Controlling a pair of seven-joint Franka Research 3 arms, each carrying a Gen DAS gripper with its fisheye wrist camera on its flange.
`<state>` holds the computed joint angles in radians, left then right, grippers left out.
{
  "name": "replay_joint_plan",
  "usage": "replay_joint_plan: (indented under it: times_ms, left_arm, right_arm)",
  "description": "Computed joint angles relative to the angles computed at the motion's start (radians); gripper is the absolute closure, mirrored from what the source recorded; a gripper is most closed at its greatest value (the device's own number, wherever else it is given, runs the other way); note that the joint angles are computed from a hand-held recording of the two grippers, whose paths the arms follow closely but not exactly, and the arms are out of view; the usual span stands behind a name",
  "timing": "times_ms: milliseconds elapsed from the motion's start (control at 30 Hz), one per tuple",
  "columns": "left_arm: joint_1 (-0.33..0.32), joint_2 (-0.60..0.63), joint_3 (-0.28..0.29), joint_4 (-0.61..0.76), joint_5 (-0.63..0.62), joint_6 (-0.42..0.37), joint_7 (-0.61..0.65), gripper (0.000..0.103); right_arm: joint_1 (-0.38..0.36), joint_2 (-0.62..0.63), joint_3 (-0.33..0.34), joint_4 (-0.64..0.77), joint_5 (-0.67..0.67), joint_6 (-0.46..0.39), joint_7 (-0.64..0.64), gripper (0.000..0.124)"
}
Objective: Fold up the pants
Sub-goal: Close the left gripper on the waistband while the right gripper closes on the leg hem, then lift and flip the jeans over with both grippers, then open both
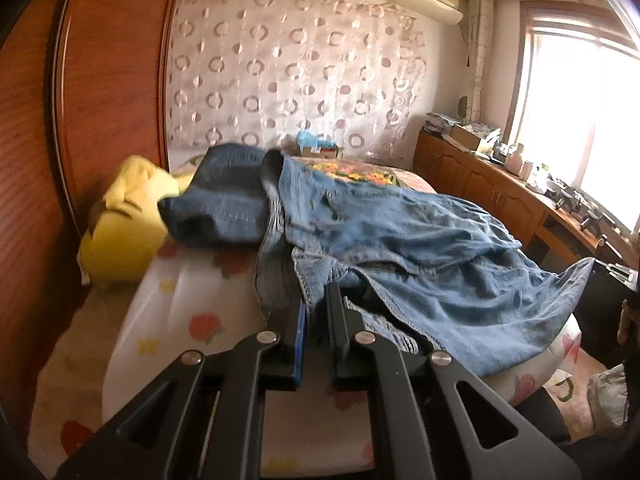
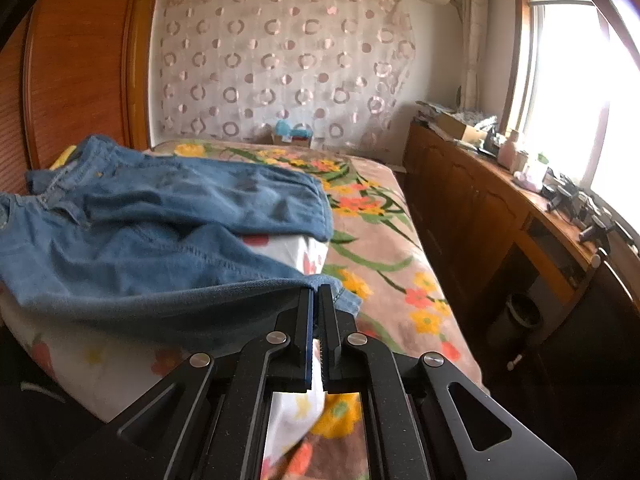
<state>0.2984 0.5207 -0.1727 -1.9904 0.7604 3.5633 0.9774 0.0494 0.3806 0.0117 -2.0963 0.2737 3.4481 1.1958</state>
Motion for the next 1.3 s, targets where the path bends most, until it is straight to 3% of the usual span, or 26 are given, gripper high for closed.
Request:
replay_joint_plan:
  times_ms: [167,333,500,567,667,800,1067,1300]
  left_arm:
    - [-0.034,0.029,0.015,0.052,-0.036,-0.019,0.036,0.099]
    - [-0.005,0.059,-0.019,0.105,-0.028,-0.045,0.042,0.099]
    - [0.052,0.103,-0.094,0.183,-0.003,-0.108,0.049,0.099]
    - [0.091,0.122,-0.147,0.212,0.010,-0.137,0.062,0.099]
    - [0.228,0.193,-0.331,0.269,0.050,-0.203,0.099,0.099]
    - [0.215,0.235,-0.357,0.326,0.004,-0.239,0.165,0.099]
    - [0.142,0.292,-0.333,0.483,-0.112,-0.274,0.273,0.100]
    - [0.039,0.446,-0.320,0.813,-0.210,-0.384,0.413,0.100]
  right_arm:
    - [0.039,0.040,-0.035,0.063,0.021,-0.017,-0.028,0.124]
    - [0.042,0.086,-0.042,0.129,0.042,-0.021,-0.024,0.124]
    - [0.052,0.129,-0.063,0.213,0.063,-0.058,-0.022,0.124]
    - [0.062,0.149,-0.080,0.253,0.066,-0.073,-0.026,0.124]
    - [0.017,0.182,-0.033,0.314,0.054,-0.096,-0.015,0.124]
    - [0.031,0.240,-0.050,0.389,0.057,-0.128,0.000,0.124]
    - [0.047,0.317,-0.097,0.561,0.049,-0.172,0.023,0.124]
    - [0.096,0.484,-0.218,0.899,-0.008,-0.290,0.074,0.124]
